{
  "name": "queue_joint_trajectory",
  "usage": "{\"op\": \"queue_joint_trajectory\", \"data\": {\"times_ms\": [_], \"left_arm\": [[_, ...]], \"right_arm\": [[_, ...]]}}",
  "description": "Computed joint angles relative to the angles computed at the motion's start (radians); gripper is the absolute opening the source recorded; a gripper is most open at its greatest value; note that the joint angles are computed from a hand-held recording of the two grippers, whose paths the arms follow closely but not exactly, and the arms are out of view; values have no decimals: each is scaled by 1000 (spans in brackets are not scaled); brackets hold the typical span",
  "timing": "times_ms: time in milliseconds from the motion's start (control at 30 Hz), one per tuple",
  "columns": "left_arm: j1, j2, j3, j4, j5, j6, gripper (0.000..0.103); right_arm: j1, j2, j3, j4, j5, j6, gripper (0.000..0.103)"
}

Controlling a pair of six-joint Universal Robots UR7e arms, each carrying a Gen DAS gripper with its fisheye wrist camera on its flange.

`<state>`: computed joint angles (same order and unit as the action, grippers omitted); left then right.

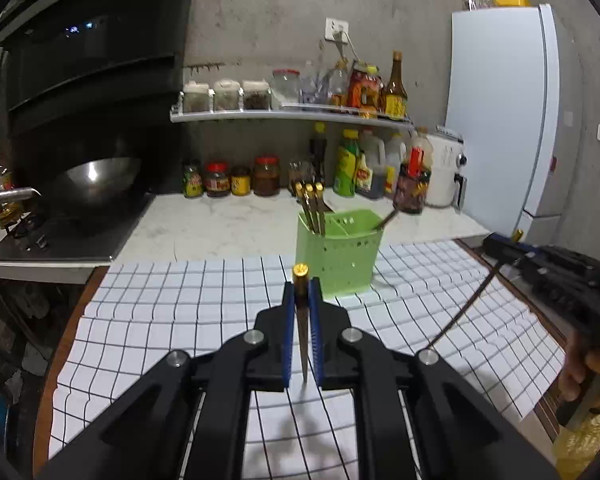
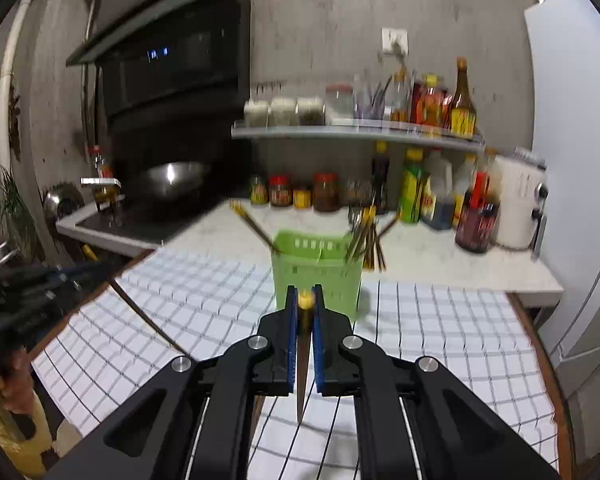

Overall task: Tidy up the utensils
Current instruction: 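Lift the held chopsticks with both tools and carry them over the green basket, then open both tools to drop the chopsticks into the green basket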

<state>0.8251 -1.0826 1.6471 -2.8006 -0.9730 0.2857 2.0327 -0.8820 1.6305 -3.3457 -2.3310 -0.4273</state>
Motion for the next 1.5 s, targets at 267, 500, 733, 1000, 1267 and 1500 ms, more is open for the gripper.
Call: {"op": "queue_joint_trajectory", "data": {"times_ms": [267,500,733,1000,1267,1500], "left_arm": [[-23,-6,41,22,56,26,7],[-40,41,-13,-98,8,98,7],[-62,165,-209,-225,-70,186,7],[-17,368,-530,-103,-110,159,7],[41,493,-691,81,-104,117,7],[63,532,-782,207,-98,66,11]], "right_arm": [[3,-7,26,-16,-11,-7,6],[4,15,-36,-102,27,-96,6],[3,109,-250,-239,131,-294,7],[-63,197,-460,-205,226,-300,7],[-126,253,-526,-71,190,-249,7],[-118,246,-534,14,118,-195,23]]}}
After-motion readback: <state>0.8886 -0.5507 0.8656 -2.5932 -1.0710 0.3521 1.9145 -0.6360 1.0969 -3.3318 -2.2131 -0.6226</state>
